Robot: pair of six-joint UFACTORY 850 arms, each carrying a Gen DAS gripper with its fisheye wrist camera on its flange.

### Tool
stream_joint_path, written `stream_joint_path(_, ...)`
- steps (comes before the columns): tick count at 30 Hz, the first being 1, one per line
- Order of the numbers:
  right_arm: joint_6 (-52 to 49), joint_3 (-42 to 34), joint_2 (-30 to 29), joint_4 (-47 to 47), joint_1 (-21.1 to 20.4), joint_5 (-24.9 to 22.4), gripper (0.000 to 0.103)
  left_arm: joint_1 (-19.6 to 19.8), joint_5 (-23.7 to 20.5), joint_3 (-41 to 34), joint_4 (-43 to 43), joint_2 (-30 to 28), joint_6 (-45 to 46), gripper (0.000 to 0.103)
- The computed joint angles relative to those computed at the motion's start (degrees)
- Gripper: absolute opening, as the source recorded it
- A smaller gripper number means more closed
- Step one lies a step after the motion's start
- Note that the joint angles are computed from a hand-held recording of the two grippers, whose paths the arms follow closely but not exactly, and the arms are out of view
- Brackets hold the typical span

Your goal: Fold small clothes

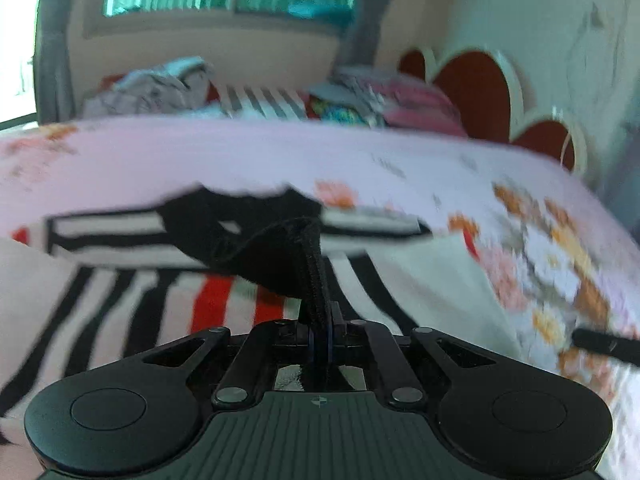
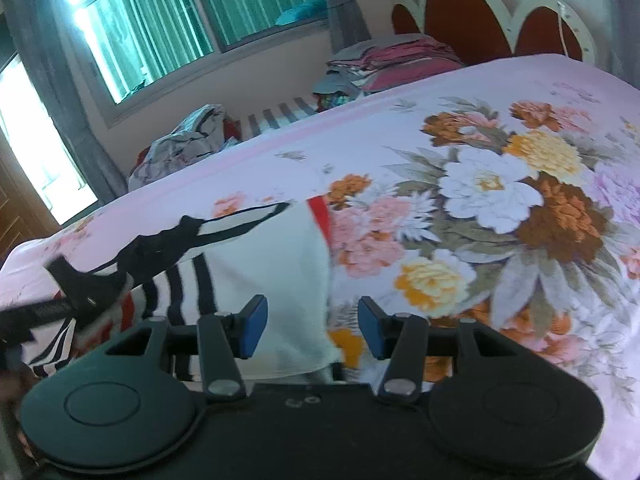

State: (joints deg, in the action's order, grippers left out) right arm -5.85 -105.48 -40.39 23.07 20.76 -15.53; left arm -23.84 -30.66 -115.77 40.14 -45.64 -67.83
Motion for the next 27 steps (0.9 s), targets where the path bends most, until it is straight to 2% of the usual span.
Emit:
stream_joint_path(2, -0.48, 0.59, 0.40, 0.95, -0.53, -0.24, 0.049, -0.41, 0.72, 1.17, -4.44, -0.18, 3.71, 0.005)
stream_joint_path(3, -1.31, 0.89, 0.63, 2.12, -0.73, -0.41, 0.050, -0.68, -0.46, -0.33, -5.51, -1.36, 5.21, 0.006)
stream_joint_path(4, -3.04, 1.27, 0.88, 4.26, -1.00, -0.61, 0.050, -1.01, -0.60, -0.67, -4.18, -1.91, 5.04, 0.026)
stream_joint_path(5, -4.35, 1.64, 1.13, 5.88, -1.20, -0.71, 0.051, -1.13, 1.42, 1.39, -4.26, -1.27, 4.57, 0.043)
stream_joint_path(6, -4.76, 1.79, 1.26, 6.69, -1.33, -0.84, 0.052, -0.93, 5.84, 3.29, -5.37, -0.31, 5.28, 0.079)
stream_joint_path(7, -5.11, 1.76, 1.26, 7.43, -1.43, -0.98, 0.054, -0.95, 10.08, 5.06, -4.08, 0.47, 3.84, 0.089)
stream_joint_path(8, -6.00, 1.51, 1.11, 8.78, -1.49, -1.28, 0.055, -1.25, 13.31, 7.02, -0.40, 1.62, 1.08, 0.089)
stream_joint_path(9, -6.88, 1.09, 0.91, 9.95, -1.49, -1.66, 0.056, -1.77, 14.14, 8.48, 5.42, 2.52, -3.56, 0.089)
stream_joint_path(12, -10.28, -1.49, -0.54, 13.19, -1.04, -3.36, 0.056, -2.37, 14.19, 14.85, 22.12, 7.13, -19.61, 0.089)
stream_joint_path(14, -13.57, -3.84, -2.06, 16.04, -0.56, -4.94, 0.056, -2.32, 11.90, 20.34, 31.41, 11.17, -29.46, 0.089)
stream_joint_path(16, -15.30, -6.92, -4.20, 16.88, 0.14, -6.84, 0.056, -2.01, 8.59, 27.52, 38.00, 16.60, -36.28, 0.083)
stream_joint_path(19, -16.05, -11.65, -7.60, 16.62, 1.11, -9.98, 0.056, -1.88, 0.57, 38.66, 39.18, 25.52, -35.20, 0.080)
stream_joint_path(21, -14.63, -15.24, -10.15, 14.54, 1.85, -11.84, 0.056, -1.41, -3.18, 44.23, 34.74, 29.90, -30.64, 0.075)
stream_joint_path(22, -13.75, -17.08, -11.46, 13.49, 2.16, -12.68, 0.056, -1.11, -4.27, 46.76, 32.96, 31.71, -29.73, 0.068)
stream_joint_path(24, -11.31, -20.22, -13.69, 10.84, 2.74, -13.89, 0.056, -0.32, -5.00, 51.10, 28.44, 34.62, -28.20, 0.062)
stream_joint_path(27, -6.69, -26.43, -17.84, 6.08, 3.43, -17.87, 0.056, 0.18, -6.04, 53.85, 26.72, 35.41, -28.52, 0.062)
